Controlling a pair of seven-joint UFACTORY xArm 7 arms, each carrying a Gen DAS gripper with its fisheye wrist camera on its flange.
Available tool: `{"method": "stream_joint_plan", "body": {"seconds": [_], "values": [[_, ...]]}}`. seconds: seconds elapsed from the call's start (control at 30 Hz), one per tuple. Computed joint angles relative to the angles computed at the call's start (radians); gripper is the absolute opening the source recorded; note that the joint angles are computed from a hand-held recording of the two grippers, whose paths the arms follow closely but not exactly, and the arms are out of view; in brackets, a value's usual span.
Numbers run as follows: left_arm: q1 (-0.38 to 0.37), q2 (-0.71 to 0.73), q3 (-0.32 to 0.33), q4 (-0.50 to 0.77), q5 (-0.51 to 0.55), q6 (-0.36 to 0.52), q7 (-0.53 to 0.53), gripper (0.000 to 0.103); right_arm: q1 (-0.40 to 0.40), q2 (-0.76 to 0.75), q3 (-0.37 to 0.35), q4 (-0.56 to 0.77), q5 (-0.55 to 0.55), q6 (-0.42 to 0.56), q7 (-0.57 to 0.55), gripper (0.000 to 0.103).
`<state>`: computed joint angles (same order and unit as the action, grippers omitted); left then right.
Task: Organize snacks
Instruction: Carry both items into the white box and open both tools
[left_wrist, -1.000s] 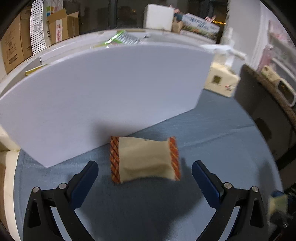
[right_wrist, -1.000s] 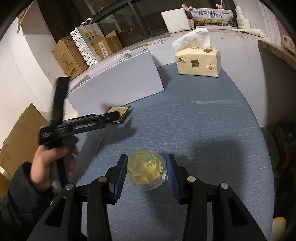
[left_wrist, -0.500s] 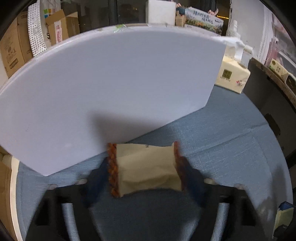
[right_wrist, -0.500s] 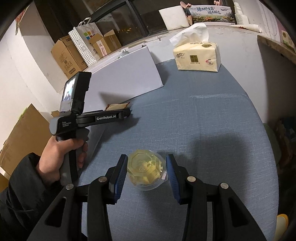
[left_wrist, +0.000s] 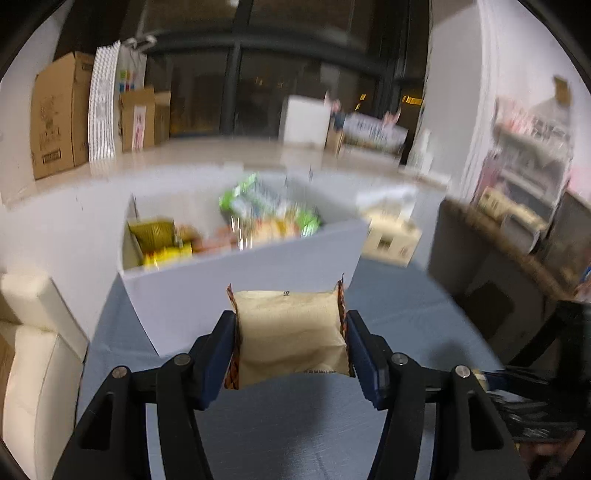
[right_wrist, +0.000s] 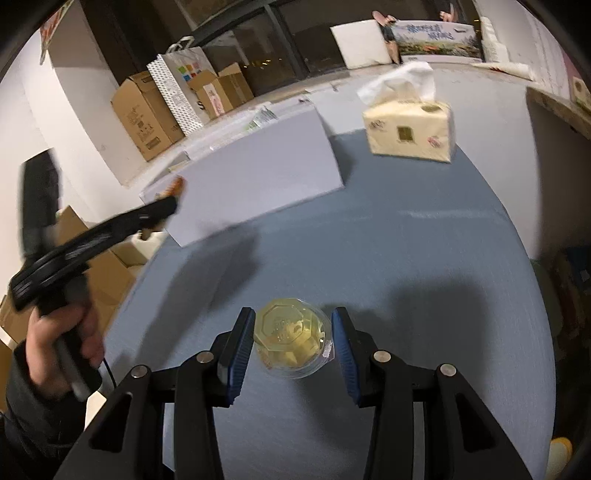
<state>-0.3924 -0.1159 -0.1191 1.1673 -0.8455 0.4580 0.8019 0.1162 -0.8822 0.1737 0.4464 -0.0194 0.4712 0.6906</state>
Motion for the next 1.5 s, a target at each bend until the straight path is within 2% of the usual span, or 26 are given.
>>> {"method": "stream_joint_plan", "body": {"seconds": [0.13,0.23,0.4,0.47,0.53,0.67,0.77,0.83,0.87,0.9,0.93,0.97,1.0,1.03,1.07,1.13,1.27,1.37,1.5], "values": [[0.019,0.019,0.016,0.088,0.007,0.021,-0.002,0.064,-0.01,0.119,-0.017,0.114,-0.022,-0.048,-0.055,0.047],[0.041,0.083,0.007,0.201,0.049,0.037,-0.048,0.064,-0.013,0.229,-0.033,0.236,-0.036,-0.074,-0.111,0.047],[0.078,0.272,-0.031,0.469,0.213,0.075,-0.183,0.064,-0.049,0.439,-0.04,0.488,-0.073,-0.074,-0.182,0.047],[0.075,0.348,-0.042,0.56,0.308,0.064,-0.228,0.064,-0.061,0.518,-0.043,0.584,-0.09,-0.062,-0.199,0.047],[0.07,0.419,-0.042,0.646,0.391,0.081,-0.295,0.064,-0.093,0.575,-0.028,0.655,-0.136,-0.052,-0.172,0.047],[0.074,0.554,-0.051,0.815,0.494,0.152,-0.399,0.064,-0.096,0.711,-0.052,0.793,-0.169,-0.016,-0.16,0.047],[0.074,0.597,-0.057,0.854,0.551,0.155,-0.444,0.064,-0.093,0.8,-0.082,0.885,-0.191,0.03,-0.135,0.047],[0.076,0.622,-0.062,0.885,0.574,0.166,-0.464,0.067,-0.086,0.846,-0.103,0.93,-0.195,0.024,-0.131,0.047],[0.078,0.637,-0.065,0.904,0.58,0.171,-0.474,0.073,-0.081,0.865,-0.113,0.951,-0.176,0.027,-0.149,0.047],[0.077,0.649,-0.063,0.922,0.588,0.18,-0.491,0.087,-0.076,0.892,-0.121,0.985,-0.144,0.045,-0.178,0.047],[0.075,0.664,-0.059,0.947,0.597,0.199,-0.515,0.096,-0.071,0.905,-0.127,1.006,-0.131,0.064,-0.184,0.048],[0.078,0.672,-0.061,0.96,0.601,0.215,-0.524,0.103,-0.068,0.923,-0.132,1.031,-0.123,0.082,-0.183,0.058],[0.082,0.674,-0.064,0.962,0.601,0.221,-0.527,0.103,-0.064,0.93,-0.137,1.042,-0.125,0.088,-0.175,0.087],[0.087,0.676,-0.069,0.965,0.601,0.236,-0.524,0.103,-0.061,0.926,-0.143,1.03,-0.141,0.065,-0.148,0.099],[0.088,0.677,-0.069,0.968,0.604,0.248,-0.525,0.103,-0.059,0.91,-0.147,0.999,-0.147,0.015,-0.128,0.103],[0.077,0.667,-0.056,0.952,0.629,0.254,-0.543,0.103,-0.057,0.897,-0.15,0.983,-0.166,0.009,-0.095,0.103],[0.093,0.586,-0.071,0.816,0.611,0.164,-0.531,0.103,-0.054,0.869,-0.143,0.953,-0.185,0.01,-0.091,0.103],[0.109,0.481,-0.09,0.656,0.586,0.038,-0.49,0.103,-0.054,0.818,-0.127,0.898,-0.286,-0.016,-0.041,0.103],[0.159,0.318,-0.149,0.438,0.44,-0.14,-0.342,0.103,-0.077,0.711,-0.072,0.805,-0.459,-0.022,0.065,0.103]]}}
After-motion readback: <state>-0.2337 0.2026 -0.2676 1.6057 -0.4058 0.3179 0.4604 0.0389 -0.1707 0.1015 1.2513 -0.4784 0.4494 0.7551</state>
